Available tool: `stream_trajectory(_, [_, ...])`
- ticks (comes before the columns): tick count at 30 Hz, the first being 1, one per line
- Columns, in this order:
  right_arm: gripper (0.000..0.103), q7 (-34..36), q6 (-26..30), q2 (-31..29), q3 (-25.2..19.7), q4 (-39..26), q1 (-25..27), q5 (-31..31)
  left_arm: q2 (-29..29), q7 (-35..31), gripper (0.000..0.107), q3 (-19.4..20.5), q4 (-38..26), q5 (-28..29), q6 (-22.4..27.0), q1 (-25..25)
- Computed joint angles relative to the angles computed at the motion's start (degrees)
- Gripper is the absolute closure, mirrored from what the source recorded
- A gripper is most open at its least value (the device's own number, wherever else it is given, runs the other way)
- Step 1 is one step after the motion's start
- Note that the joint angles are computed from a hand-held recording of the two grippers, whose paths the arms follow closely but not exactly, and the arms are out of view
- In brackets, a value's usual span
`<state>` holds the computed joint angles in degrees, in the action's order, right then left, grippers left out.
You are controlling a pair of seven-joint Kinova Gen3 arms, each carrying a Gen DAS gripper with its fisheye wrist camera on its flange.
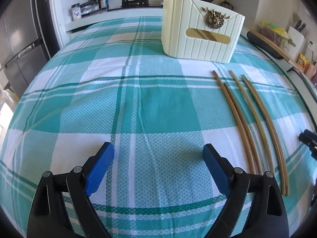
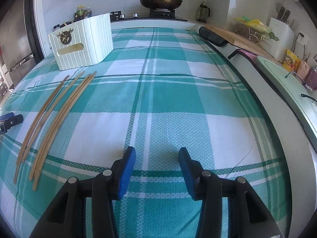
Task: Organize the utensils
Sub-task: 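Move both tools back over the remaining chopsticks on the cloth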
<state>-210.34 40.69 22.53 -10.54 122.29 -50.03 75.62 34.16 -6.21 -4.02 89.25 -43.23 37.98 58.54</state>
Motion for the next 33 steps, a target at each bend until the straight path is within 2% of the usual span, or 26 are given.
stream_trajectory(3, [0.057, -1.0, -1.0, -0.1, 0.1, 0.4, 0.4, 0.8, 0.9, -2.1, 0.009, 0.9, -1.7, 0.8, 2.1, -0.4])
stream_trajectory(25, [0.056, -1.4, 0.1, 0.0, -0.1, -0.3, 0.0, -0.2, 1.0, -2.9, 0.005, 0.5, -1.8, 1.7, 1.7, -0.4])
stream_trajectory(29, [0.056, -5.8, -6.6, -1.7, -1.1, -0.7, 0.8, 5.7, 1.1, -2.9, 0.005, 0.4, -1.8, 1.7, 1.5, -0.4])
stream_trajectory(31, [0.056, -5.4, -10.5, -1.3, -2.0, -2.3, 1.8, 7.9, 1.1, -2.8, 0.005, 0.4, -1.7, 1.7, 1.3, -0.4])
stream_trajectory(33, [0.056, -4.1, -12.8, -0.1, -2.2, -4.3, 2.4, 7.5, 1.1, -2.8, 0.005, 0.3, -1.7, 1.8, 1.2, -0.4])
